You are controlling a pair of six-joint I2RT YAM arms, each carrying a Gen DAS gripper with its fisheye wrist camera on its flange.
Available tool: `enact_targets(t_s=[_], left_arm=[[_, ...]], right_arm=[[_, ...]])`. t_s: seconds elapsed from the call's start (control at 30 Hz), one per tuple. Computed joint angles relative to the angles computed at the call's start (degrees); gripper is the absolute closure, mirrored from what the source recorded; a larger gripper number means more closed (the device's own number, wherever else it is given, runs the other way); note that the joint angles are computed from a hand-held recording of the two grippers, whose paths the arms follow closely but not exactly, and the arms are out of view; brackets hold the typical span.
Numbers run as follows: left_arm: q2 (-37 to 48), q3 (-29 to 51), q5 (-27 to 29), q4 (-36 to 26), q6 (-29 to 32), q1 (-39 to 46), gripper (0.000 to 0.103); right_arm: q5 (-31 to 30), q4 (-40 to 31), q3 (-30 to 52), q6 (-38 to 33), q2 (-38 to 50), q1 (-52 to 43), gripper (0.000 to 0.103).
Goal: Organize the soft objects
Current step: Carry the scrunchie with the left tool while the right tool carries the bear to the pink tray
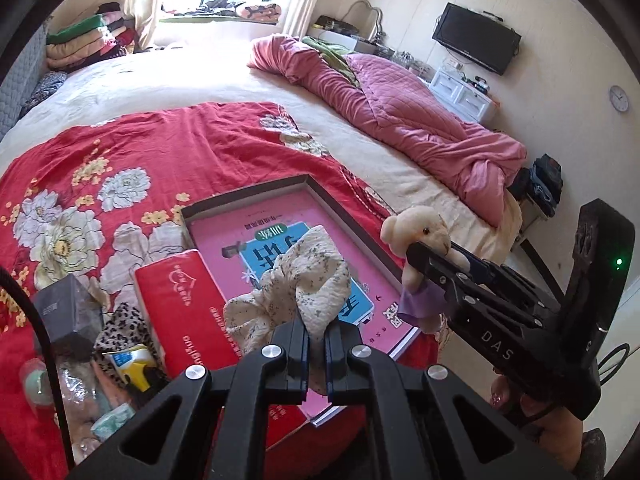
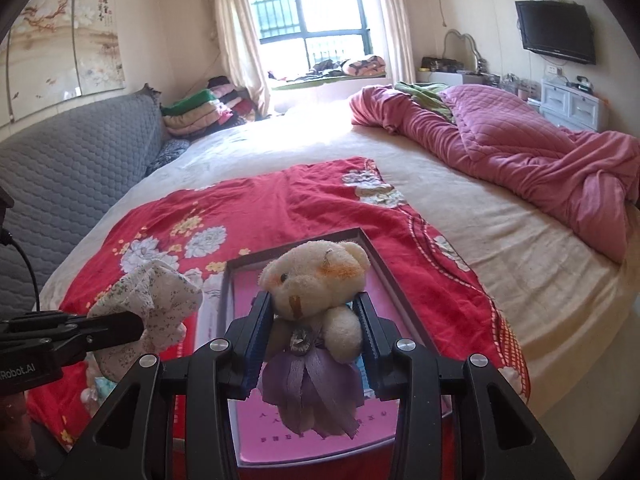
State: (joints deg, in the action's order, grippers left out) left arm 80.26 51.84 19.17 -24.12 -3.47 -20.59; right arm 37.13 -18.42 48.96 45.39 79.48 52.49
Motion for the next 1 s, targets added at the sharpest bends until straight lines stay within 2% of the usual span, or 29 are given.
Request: enact_targets(t_s=[0.13, 0.3, 0.77, 1.0], left_arm=[[7.53, 2.31, -0.86, 0.29, 0.07, -3.52, 0.098], [13.04, 3.97, -2.57, -0.26, 0.41, -6.88, 0.098], [19.94, 5.82, -4.27, -1.55, 1.81, -10.69, 0.097], [20.72, 5.37, -4.47, -1.26, 1.39, -11.47, 0.097]], right_arm=[[-1.92, 2.98, -3.11, 0.59, 0.11, -2.39, 0.061], [-5.91, 7.01, -4.99, -0.61, 2.7, -5.93, 0.061], [-13.86, 13.14, -6.63, -2.67, 12.89, -13.39, 0.06], [-13.9, 13.25, -6.49, -2.45, 15.08, -13.75, 0.06]])
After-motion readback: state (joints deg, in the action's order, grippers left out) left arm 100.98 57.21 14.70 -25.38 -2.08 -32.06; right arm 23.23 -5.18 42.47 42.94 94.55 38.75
